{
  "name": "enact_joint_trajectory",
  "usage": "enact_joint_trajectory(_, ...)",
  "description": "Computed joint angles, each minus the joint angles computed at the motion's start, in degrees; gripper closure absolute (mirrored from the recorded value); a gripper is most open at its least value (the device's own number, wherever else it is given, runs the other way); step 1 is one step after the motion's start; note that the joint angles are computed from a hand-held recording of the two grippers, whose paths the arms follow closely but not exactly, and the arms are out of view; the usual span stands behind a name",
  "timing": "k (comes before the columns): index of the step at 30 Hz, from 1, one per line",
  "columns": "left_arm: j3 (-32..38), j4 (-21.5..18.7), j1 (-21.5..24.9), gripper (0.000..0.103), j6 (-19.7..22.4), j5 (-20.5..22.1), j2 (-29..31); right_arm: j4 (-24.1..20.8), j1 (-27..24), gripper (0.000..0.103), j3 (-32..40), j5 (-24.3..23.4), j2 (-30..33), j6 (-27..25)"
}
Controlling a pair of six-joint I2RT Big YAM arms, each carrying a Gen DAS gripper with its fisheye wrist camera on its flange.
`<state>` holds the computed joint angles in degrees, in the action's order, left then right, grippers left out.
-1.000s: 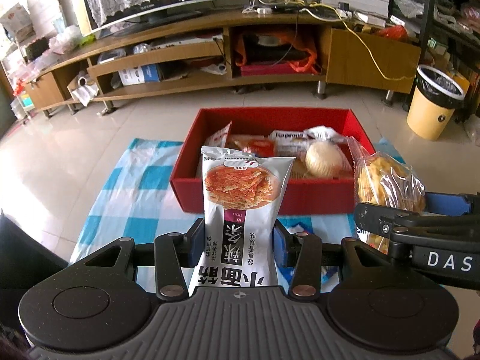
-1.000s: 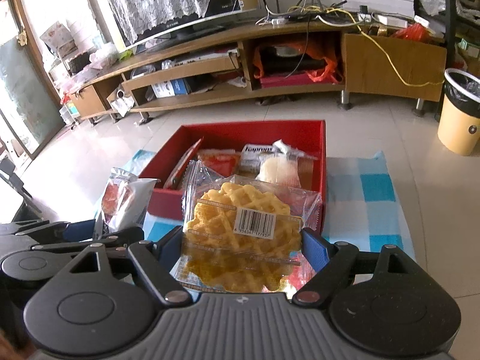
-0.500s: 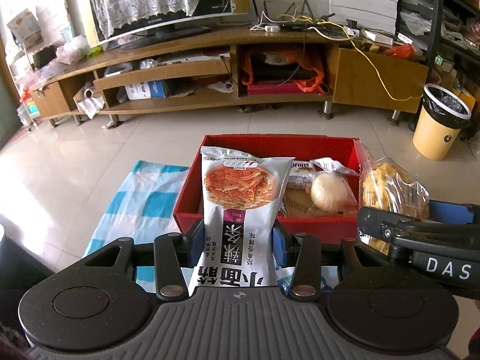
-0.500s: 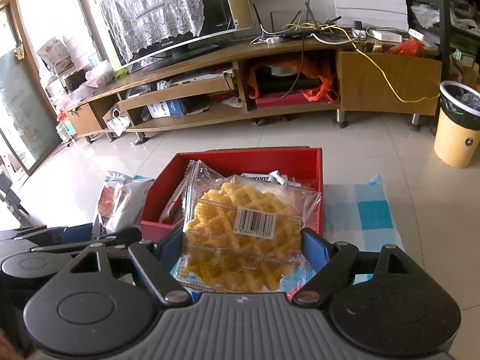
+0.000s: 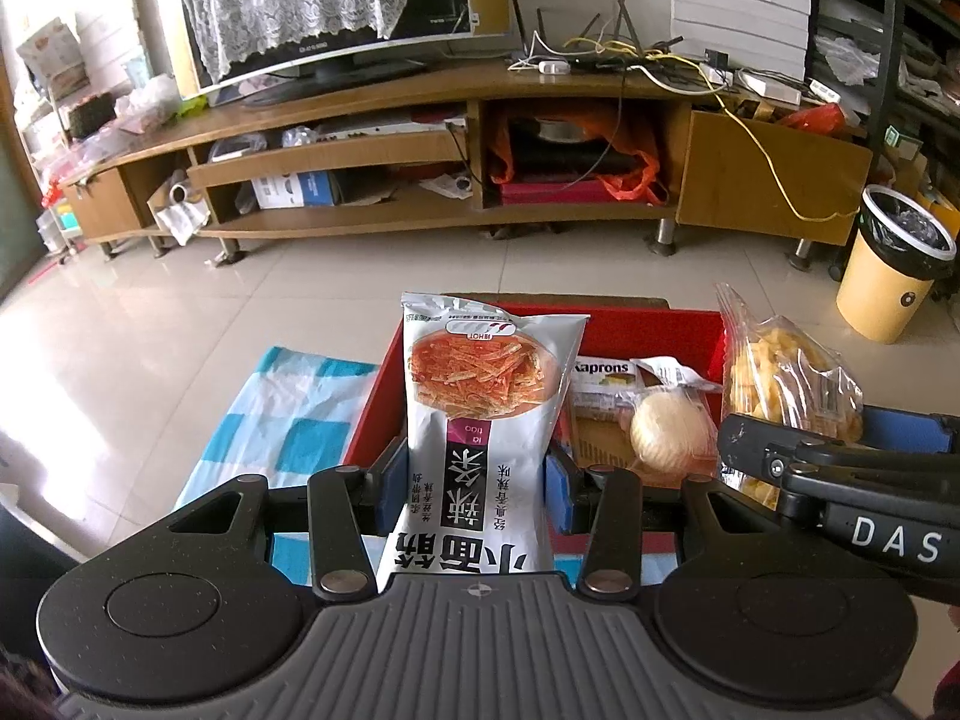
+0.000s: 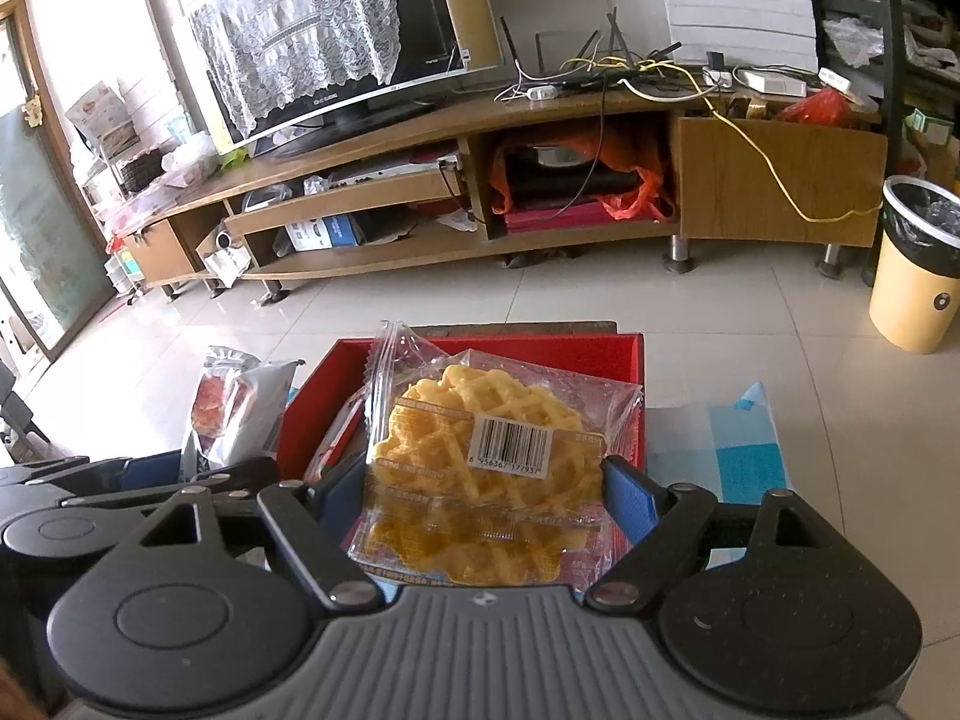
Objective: Organize snacks
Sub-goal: 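Carry both held packets over the red box and lower them inside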
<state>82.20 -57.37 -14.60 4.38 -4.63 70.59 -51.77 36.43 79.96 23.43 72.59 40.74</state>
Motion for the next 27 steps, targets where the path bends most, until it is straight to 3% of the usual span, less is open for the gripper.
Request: enact_joint_trajectory(27, 6.2, 1.6, -1.2, 0.051, -1.6, -1.8, 9.1, 2.8, -7.5, 0.024, 4.0, -5.9, 6.4, -4.0)
